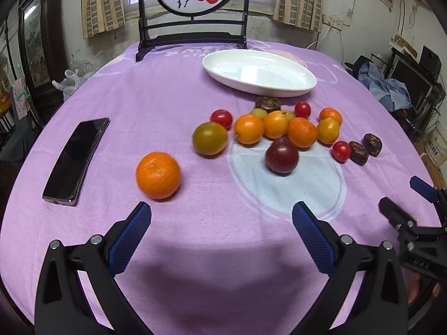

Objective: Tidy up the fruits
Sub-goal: 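Grasp the orange with the left tool while the right tool grasps a brown fruit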

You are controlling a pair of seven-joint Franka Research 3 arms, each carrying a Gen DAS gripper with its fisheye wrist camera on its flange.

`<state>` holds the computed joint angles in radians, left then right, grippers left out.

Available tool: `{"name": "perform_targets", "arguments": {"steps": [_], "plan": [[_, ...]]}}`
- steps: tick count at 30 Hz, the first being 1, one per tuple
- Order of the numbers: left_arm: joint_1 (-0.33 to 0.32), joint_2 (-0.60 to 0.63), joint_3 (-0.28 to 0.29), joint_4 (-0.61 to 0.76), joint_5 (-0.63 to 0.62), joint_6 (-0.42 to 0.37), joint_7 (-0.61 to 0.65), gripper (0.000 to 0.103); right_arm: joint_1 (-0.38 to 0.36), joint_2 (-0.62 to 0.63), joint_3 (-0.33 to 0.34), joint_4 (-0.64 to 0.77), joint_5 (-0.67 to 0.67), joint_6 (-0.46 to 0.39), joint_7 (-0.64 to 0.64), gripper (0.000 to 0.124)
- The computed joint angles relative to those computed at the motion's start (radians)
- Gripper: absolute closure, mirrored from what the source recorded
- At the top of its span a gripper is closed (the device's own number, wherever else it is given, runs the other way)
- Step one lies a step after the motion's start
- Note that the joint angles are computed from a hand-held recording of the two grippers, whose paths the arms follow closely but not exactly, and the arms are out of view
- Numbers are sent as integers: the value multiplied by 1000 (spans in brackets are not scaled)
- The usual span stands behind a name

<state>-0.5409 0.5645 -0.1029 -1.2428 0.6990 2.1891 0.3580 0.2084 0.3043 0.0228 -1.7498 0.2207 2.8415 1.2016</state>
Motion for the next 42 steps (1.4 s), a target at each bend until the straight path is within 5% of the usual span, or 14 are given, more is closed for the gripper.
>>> {"name": "perform_targets", "arguments": {"steps": [7,11,16,22,26,27,28,30,31,33,42], "plan": [[65,-37,-30,-97,-84,46,48,4,-35,14,33,20,68,-48,-74,24],[94,-26,-38,-89,-131,58,90,25,-53,20,49,40,124,-79,-127,24],[110,35,-27,12,-175,3,168,27,-60,30,42,66,156,-98,-153,24],[121,38,-5,26,-188,-8,159,57,-53,47,10,91,128,-127,-116,24],[123,47,0,37,-178,-11,178,52,-55,68,-3,123,101,-164,-71,24],[119,58,2,55,-174,-26,185,47,-56,68,-1,123,100,-164,-68,24],[113,86,4,103,-173,-65,206,29,-55,69,-2,122,95,-163,-63,24],[107,109,15,134,-166,-82,206,22,-53,65,-1,116,86,-156,-61,24],[105,108,21,129,-157,-65,200,26,-52,63,0,113,81,-152,-63,24],[105,99,23,119,-149,-47,202,60,-48,61,-3,110,66,-147,-59,24],[98,50,1,58,-165,9,186,59,-27,165,-28,279,-62,-257,-41,24]]}}
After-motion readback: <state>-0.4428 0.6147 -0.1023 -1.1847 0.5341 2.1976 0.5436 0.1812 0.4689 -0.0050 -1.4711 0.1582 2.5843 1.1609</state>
